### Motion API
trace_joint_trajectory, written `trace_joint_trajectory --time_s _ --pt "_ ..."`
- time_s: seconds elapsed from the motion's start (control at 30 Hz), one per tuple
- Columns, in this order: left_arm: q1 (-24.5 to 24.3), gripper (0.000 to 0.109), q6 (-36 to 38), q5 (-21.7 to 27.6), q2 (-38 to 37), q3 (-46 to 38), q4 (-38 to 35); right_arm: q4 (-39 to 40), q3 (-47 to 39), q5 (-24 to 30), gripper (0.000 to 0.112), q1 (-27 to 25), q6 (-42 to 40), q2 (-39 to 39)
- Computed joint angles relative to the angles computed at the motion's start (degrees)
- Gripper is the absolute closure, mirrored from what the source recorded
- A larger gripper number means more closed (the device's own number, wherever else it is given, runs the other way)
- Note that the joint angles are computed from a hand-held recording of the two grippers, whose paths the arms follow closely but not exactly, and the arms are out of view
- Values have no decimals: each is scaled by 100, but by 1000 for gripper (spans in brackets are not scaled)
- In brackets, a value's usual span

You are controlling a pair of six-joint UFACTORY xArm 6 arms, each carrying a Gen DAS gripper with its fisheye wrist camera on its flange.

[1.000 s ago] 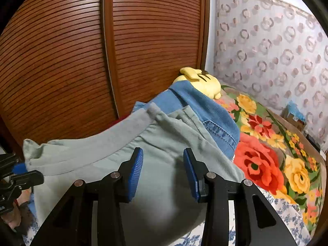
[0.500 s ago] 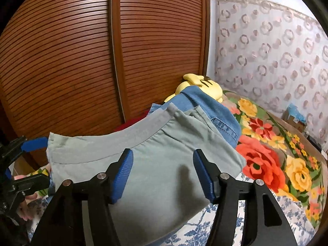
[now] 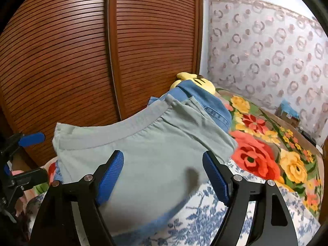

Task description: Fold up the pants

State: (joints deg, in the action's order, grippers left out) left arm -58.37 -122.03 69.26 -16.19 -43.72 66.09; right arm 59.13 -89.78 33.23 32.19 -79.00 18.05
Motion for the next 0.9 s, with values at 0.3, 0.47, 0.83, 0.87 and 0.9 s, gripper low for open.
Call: trace_joint_trajectory --time_s 0.3,0.47,0.83,0.87,0.9 --pt "-174 10 1 22 38 -126 6 581 1206 -395 31 -28 -510 -936" --pt "-346 10 13 119 85 -249 -30 897 1840 -545 31 -30 -757 -1480" --pt "-780 10 468 428 468 -868 -86 1514 3245 -745 31 -229 -1070 -2818" --pt "-813 10 487 420 511 -918 -74 1525 3375 -758 31 -256 -1050 -2941" --pt "-843 10 508 413 562 -972 -66 1496 3501 -762 31 -294 -990 -3060"
